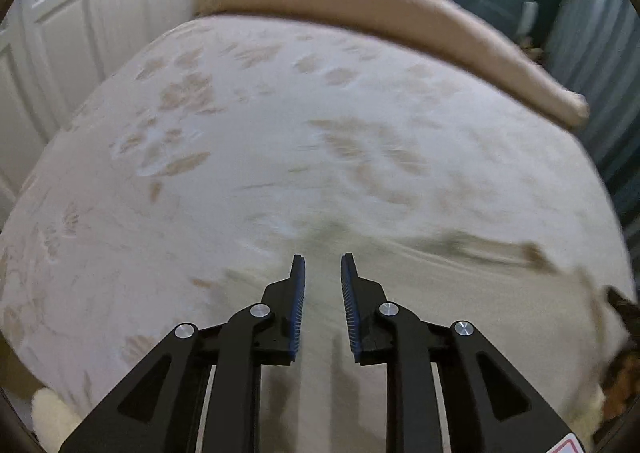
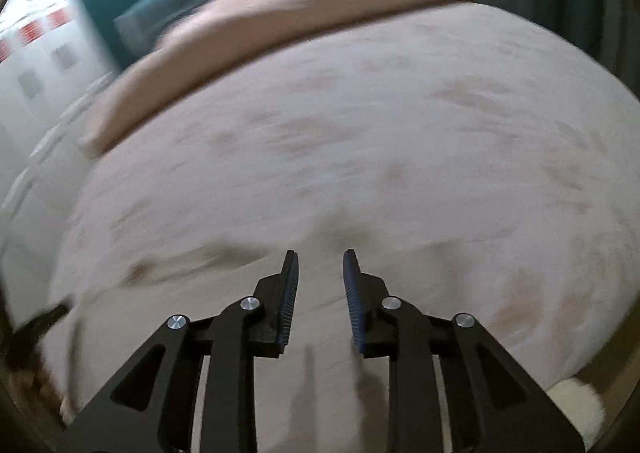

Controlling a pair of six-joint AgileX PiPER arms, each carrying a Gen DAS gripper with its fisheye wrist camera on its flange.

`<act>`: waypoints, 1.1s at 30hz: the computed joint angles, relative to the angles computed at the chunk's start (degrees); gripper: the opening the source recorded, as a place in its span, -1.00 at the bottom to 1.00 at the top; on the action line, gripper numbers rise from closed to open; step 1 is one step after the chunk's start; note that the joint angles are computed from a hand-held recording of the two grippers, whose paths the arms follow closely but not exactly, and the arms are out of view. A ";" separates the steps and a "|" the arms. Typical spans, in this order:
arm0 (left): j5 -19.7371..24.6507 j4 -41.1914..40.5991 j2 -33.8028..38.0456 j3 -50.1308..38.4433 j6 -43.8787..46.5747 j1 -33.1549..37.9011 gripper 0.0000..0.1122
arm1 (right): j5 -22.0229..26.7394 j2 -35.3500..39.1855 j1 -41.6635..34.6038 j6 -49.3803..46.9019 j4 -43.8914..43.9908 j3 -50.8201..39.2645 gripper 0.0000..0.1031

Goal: Fold small clothes

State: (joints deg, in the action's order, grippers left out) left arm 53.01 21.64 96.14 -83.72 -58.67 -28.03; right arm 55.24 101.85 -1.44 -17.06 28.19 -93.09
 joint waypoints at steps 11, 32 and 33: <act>-1.49 -8.94 2.31 3.64 5.89 -11.54 -0.36 | 3.33 -5.49 8.46 -10.73 0.53 15.75 -0.55; 0.01 -9.64 3.00 -0.54 4.75 6.21 0.26 | 5.53 15.47 -6.72 4.67 -9.06 -19.20 0.20; -0.62 -12.53 4.37 -1.17 6.46 7.65 0.26 | 6.15 17.39 -5.88 6.16 -10.13 -21.28 0.20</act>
